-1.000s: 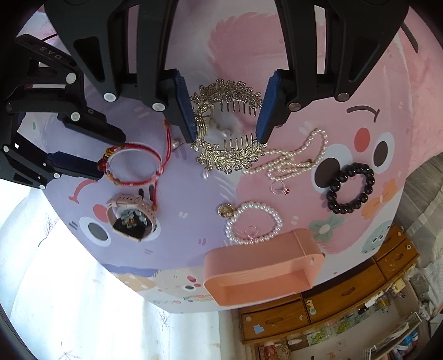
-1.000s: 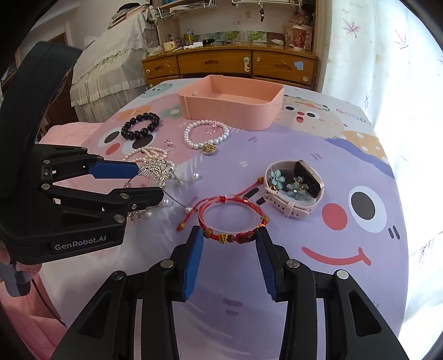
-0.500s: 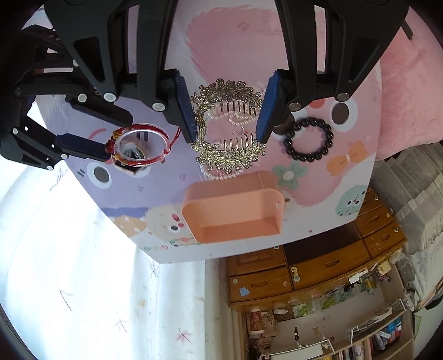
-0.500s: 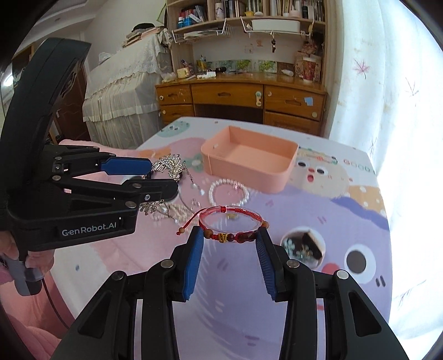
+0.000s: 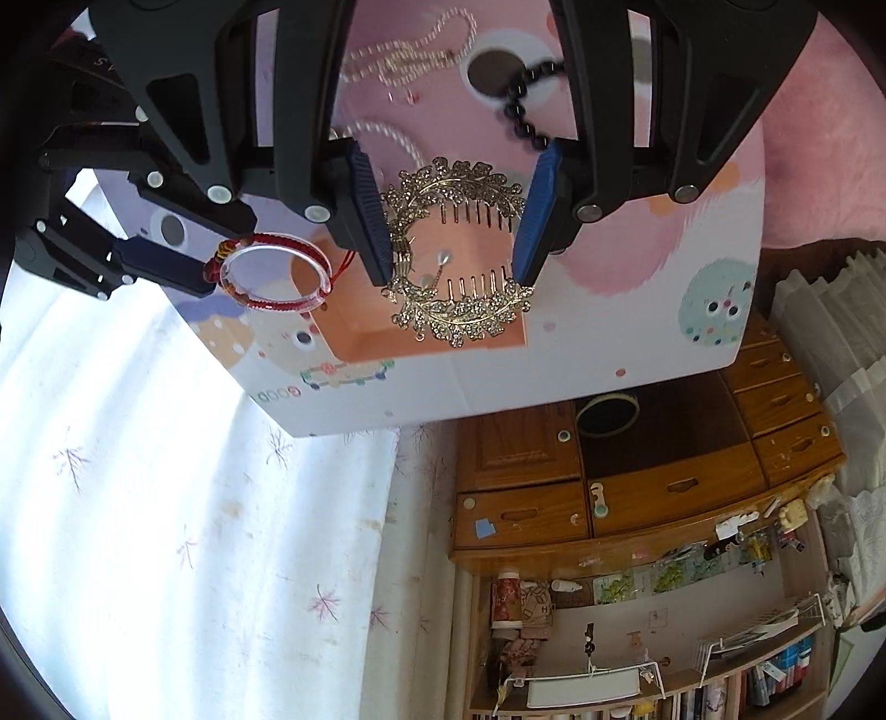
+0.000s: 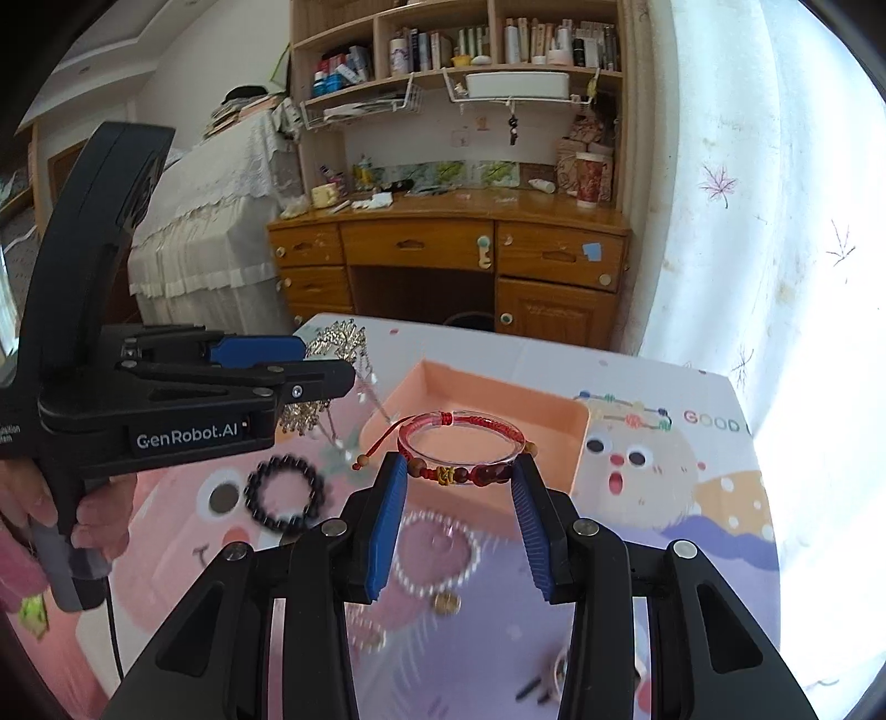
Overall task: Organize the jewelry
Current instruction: 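Drop the comb into the pink tray with the left tool while the right tool drops the red bracelet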
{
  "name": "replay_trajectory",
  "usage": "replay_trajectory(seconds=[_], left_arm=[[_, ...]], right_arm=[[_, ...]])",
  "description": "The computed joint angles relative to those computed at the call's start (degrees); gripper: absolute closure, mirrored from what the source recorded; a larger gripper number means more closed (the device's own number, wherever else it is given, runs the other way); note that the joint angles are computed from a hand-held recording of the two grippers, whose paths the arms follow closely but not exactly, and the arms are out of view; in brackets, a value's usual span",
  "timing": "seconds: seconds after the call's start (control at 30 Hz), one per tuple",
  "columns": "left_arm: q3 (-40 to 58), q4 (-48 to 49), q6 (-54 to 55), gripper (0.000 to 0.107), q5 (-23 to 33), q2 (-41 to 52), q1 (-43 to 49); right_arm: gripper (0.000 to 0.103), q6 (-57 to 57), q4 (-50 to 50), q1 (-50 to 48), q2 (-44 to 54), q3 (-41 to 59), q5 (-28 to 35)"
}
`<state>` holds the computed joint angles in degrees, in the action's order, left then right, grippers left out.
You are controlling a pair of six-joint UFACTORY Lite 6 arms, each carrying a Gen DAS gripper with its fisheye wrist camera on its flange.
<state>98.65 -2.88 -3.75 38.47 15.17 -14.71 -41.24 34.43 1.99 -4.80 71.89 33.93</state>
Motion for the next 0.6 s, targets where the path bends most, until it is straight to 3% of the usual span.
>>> replay_trajectory(seconds=[0.27, 0.33, 0.4, 0.47, 0.6], left_arm=[[12.0, -5.4, 2.7, 0.065, -2.2, 14.6, 1.7], [14.6, -6.3, 2.5, 0.063, -1.7, 17.4, 1.4], [20.7, -1.3, -2.8, 0.051, 2.1, 22.0, 0.0], [22.0, 3.0, -6.8, 0.040, 2.8, 23.0, -1.1], [23.5, 5.3, -9.3, 0.040, 4.8, 23.2, -2.1]], right_arm=[[0.064, 1.5, 1.8, 1.5, 14.4, 5.2, -7.9], [0.060, -0.9, 4.8, 0.2, 18.1, 7.6, -6.1], [0.042, -3.1, 6.6, -1.1, 21.7, 10.2, -4.0], [0.034, -6.2, 8.9, -2.3, 23.6, 11.2, -3.7], [0.020, -10.4, 12.5, -5.2, 23.3, 11.0, -1.5]])
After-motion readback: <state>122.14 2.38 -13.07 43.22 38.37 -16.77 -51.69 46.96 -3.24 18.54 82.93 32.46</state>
